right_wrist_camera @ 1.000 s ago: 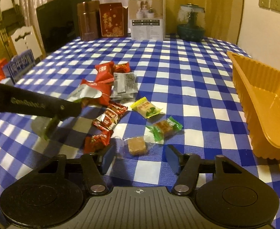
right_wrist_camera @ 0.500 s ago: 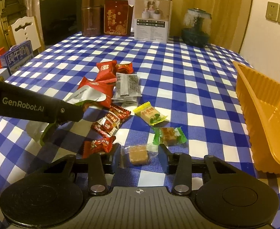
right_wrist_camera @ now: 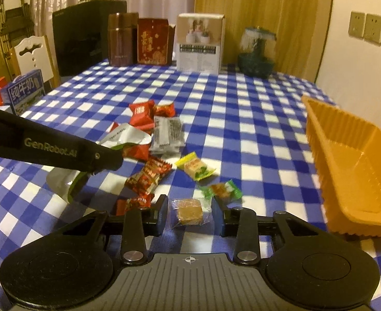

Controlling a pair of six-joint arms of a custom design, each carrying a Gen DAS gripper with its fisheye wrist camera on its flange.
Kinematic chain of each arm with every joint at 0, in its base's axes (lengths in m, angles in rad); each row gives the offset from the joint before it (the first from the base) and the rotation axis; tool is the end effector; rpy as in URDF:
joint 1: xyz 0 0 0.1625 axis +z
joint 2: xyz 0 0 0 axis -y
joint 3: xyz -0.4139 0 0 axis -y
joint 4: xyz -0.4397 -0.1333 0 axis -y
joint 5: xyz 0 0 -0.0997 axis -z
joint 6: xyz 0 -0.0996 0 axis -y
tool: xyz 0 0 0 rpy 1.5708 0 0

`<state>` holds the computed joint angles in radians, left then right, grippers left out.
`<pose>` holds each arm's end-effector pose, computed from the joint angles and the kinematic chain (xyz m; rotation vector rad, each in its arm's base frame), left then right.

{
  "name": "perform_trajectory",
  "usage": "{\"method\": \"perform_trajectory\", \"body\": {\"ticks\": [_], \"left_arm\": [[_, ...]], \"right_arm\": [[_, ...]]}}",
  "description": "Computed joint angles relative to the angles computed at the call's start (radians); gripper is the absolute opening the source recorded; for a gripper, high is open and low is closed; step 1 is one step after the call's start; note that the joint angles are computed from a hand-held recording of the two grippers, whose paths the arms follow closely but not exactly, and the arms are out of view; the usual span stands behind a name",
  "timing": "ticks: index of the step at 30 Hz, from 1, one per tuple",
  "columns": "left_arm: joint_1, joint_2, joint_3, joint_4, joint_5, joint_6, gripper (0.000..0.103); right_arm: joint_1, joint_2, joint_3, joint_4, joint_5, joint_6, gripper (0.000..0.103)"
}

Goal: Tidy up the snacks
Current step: 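Carry both snacks to the orange tray and open both grippers to drop them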

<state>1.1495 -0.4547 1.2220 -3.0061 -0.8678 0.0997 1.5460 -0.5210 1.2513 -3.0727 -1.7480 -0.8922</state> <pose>-0.1523 -0.8234 0.0411 0.3214 2.3858 -0.9582 0.0952 -0.8290 0.0744 0.9790 -2.3309 0.8208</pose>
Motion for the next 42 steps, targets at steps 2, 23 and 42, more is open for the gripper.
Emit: {"method": "perform_trajectory", "body": {"ticks": [2,23,42], "left_arm": [[-0.008,0.003,-0.006,-0.005,-0.002,0.005,0.028],[-0.087,0.167,-0.271,0.065,-0.122,0.056,0.028],[-0.084,0.506,-0.855,0.382,-0.263,0.12,0.028]], "right_arm": [[0.001,-0.008,0.007,-0.02,0.007,0.003,0.037],[-0.037,-0.097,-0.03,-0.159,-0.014,0.129,0.037],[-0.096,-0.052,-0.212,-0.121,-0.096,0.283,0.037]]}}
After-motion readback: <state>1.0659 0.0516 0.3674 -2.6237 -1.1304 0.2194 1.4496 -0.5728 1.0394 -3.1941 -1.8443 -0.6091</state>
